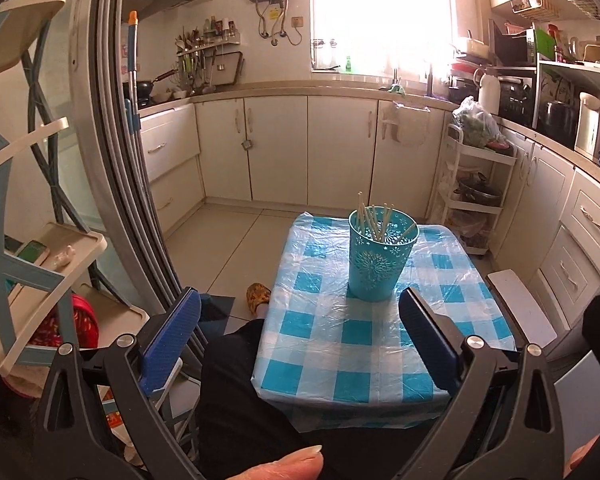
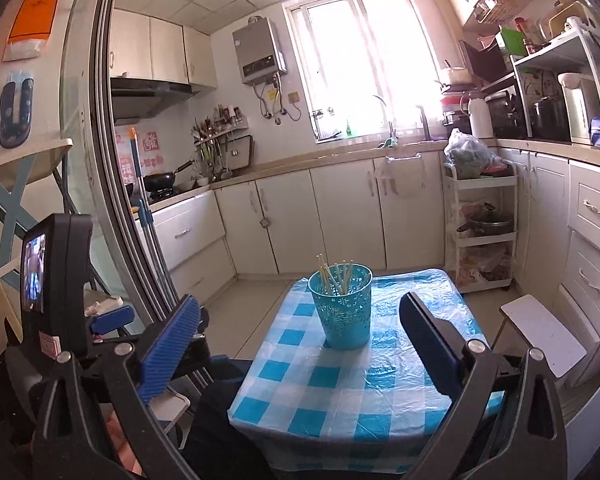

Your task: Organize utensils

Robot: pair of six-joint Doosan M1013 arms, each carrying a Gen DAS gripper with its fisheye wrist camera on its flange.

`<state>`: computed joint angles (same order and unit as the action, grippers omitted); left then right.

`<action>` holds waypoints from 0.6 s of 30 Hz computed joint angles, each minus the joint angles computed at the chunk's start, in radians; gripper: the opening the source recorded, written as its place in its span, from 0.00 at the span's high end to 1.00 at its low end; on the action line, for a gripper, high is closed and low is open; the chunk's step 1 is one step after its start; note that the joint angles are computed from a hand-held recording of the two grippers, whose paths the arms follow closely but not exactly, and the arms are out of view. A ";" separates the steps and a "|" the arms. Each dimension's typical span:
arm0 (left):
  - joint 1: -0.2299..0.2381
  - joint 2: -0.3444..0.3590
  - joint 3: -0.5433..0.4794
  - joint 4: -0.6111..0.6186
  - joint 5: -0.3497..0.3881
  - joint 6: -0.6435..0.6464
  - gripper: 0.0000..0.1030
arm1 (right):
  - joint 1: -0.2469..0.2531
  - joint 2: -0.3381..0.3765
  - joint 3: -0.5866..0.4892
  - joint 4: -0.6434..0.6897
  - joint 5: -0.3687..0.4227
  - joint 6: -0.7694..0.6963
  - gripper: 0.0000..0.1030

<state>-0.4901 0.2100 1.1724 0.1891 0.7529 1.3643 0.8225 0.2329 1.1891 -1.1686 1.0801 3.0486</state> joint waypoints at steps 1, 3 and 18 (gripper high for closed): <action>0.001 -0.003 0.004 0.005 -0.006 -0.007 0.07 | 0.001 0.000 0.001 0.002 0.003 -0.001 0.07; 0.002 -0.009 0.009 0.013 -0.015 -0.020 0.07 | 0.003 -0.001 0.001 0.005 0.009 -0.001 0.07; 0.006 -0.033 0.029 0.001 -0.037 -0.017 0.07 | 0.012 -0.010 0.017 -0.002 0.011 0.015 0.07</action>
